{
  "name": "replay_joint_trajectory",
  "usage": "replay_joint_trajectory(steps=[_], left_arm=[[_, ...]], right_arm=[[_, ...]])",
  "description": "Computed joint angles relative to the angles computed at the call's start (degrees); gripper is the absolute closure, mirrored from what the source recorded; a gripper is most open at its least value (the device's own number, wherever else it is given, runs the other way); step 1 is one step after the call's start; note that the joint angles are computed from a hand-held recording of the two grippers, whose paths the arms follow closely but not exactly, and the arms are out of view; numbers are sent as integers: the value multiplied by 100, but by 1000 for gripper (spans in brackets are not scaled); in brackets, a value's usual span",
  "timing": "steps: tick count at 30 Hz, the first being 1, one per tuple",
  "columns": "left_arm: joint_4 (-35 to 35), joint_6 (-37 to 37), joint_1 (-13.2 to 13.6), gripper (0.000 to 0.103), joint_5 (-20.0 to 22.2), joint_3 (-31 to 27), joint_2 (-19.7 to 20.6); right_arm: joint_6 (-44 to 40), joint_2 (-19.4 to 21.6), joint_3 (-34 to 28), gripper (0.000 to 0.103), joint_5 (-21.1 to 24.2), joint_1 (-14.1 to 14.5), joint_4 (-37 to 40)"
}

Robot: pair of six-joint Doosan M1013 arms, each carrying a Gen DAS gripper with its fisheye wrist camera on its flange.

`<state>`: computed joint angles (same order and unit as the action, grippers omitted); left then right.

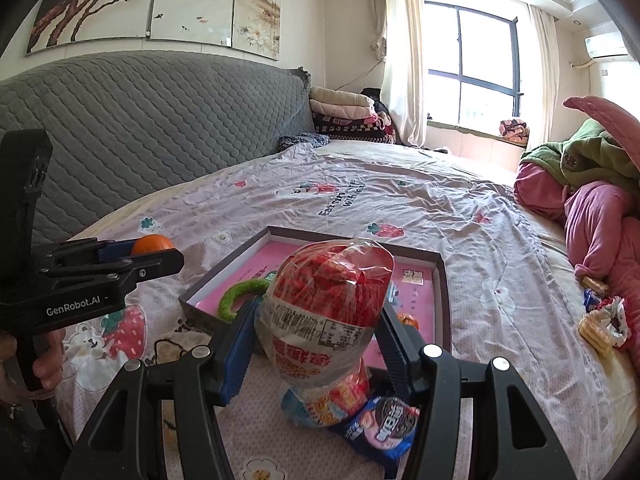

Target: Organize objects

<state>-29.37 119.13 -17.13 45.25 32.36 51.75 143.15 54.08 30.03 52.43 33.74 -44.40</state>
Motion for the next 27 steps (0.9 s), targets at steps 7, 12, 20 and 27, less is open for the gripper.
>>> replay_joint_trajectory(steps=[7, 12, 20, 27], left_arm=[[161, -224, -5, 63, 152, -380, 195], [192, -338, 6, 62, 369, -724, 361], [348, -490, -23, 62, 456, -1098, 539], [488, -612, -45, 62, 627, -1697, 820]], right_arm=[[-79, 79, -178, 45, -10, -57, 13], [-127, 139, -315, 45, 54, -68, -2], [-96, 201, -474, 45, 110, -121, 74], [-171, 327, -749, 45, 279, -152, 94]])
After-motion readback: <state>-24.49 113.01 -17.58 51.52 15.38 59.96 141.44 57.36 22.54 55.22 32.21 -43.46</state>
